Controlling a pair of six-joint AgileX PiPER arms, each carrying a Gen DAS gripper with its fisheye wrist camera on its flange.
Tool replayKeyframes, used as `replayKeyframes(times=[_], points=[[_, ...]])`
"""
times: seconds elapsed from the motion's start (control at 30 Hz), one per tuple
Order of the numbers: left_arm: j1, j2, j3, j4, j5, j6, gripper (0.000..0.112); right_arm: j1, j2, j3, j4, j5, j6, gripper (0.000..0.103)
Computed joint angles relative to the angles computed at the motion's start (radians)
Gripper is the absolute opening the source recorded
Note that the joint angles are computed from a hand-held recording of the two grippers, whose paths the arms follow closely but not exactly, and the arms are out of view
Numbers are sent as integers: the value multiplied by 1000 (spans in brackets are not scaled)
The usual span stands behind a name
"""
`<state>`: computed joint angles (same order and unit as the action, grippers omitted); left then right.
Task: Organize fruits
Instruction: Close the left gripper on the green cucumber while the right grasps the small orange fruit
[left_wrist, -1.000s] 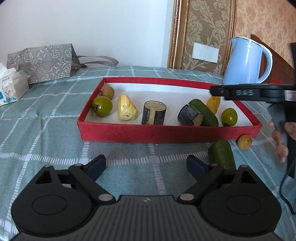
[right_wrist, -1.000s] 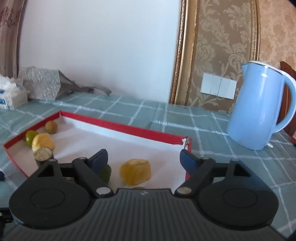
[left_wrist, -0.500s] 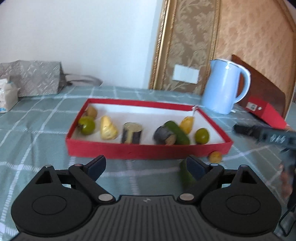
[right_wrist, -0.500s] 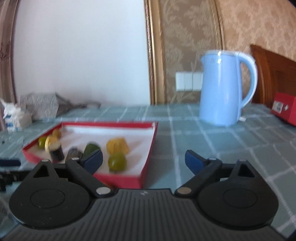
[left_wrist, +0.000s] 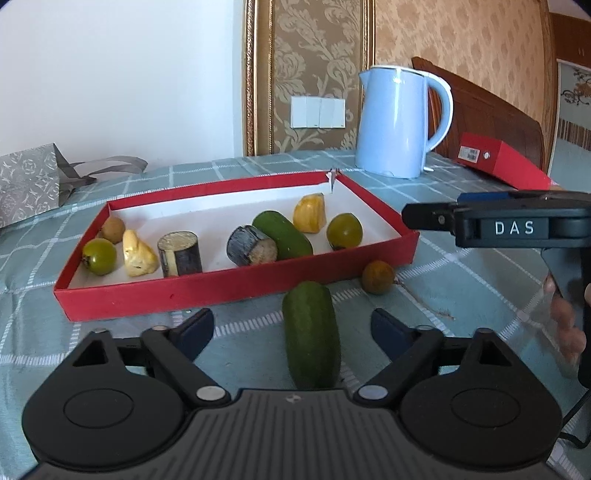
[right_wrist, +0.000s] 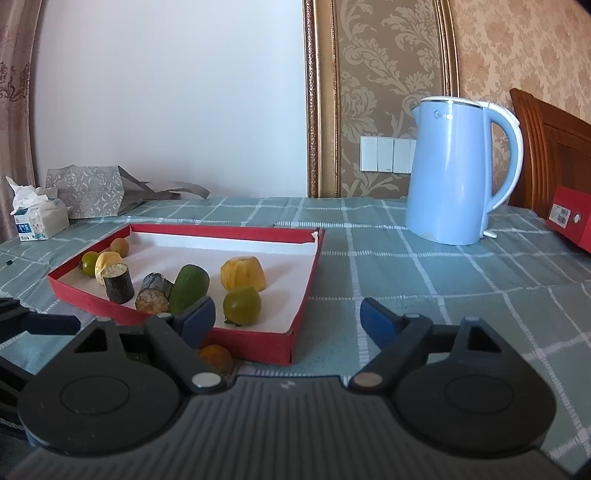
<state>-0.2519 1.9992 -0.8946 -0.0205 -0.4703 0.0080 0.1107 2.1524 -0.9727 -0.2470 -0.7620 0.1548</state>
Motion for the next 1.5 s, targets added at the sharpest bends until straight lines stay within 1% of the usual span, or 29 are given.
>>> replayKeyframes(times=[0.03,0.07,0.1,0.13,0.17,0.23,0.27,0.3,0.37,0.4,0.47,0.5,0.53,0.67,0.73,0.87,0.9,0.93,0.97,1.03,1.13,1.17,1.2,1.23,1.27,1.33,1.37,1.43,1.5], points=[[-6,4,-12,-30,21,26,65,1,0,1,3,-2,-3,85],[-6,9,-28,-22,56,23,42,1,0,1,1,-1,-1,85],[-3,10,-41,16,87,-20,32,1,0,0,-1,1,0,85],[-6,12,-46,14,95,-23,31,1,0,0,-1,1,1,85],[-14,14,-47,-20,93,14,31,0,-1,0,-2,1,2,85],[-42,17,-39,-147,71,151,31,0,0,1,1,-1,-2,85],[-47,16,-37,-169,67,177,31,0,0,1,1,0,-1,85],[-44,15,-34,-158,67,163,31,-2,0,1,-2,-1,3,85],[-25,12,-34,-76,75,69,31,-1,2,0,-6,0,7,85],[-20,10,-32,-68,73,54,31,-1,2,-1,-6,3,5,85],[-23,8,-23,-134,50,106,31,5,2,-6,0,22,-15,78],[-21,6,-18,-141,41,106,31,11,4,-14,0,43,-27,72],[-14,1,-12,-118,37,78,31,16,5,-21,-5,62,-30,71],[3,-9,-1,-101,34,48,31,29,6,-19,0,65,-57,71],[13,-14,6,-76,34,22,31,30,7,-23,-23,79,-46,71],[24,-23,21,-83,29,22,31,39,10,-33,-56,108,-46,71],[27,-24,23,-77,29,12,31,42,11,-34,-65,113,-44,70],[33,-27,25,-67,28,-1,31,44,13,-37,-76,119,-42,63],[38,-29,29,-63,26,-10,31,47,15,-45,-90,133,-36,59],[46,-35,38,-56,20,-24,31,52,24,-69,-121,169,-12,59],[59,-43,52,-34,14,-49,31,65,29,-77,-83,180,-52,59],[63,-45,55,-28,13,-55,31,60,29,-84,-115,192,-17,59],[67,-47,57,-22,13,-61,31,48,26,-93,-184,209,57,56],[69,-47,58,-17,13,-68,31,42,24,-92,-230,208,108,51],[71,-48,58,-11,15,-77,31,44,20,-87,-244,207,119,50],[71,-48,58,-9,16,-82,31,59,16,-75,-181,199,42,50],[71,-48,57,-8,17,-82,31,62,19,-78,-177,200,34,48],[71,-47,55,-1,18,-86,31,60,30,-109,-236,240,101,35],[70,-48,57,7,17,-93,31,65,44,-135,-252,273,118,35]])
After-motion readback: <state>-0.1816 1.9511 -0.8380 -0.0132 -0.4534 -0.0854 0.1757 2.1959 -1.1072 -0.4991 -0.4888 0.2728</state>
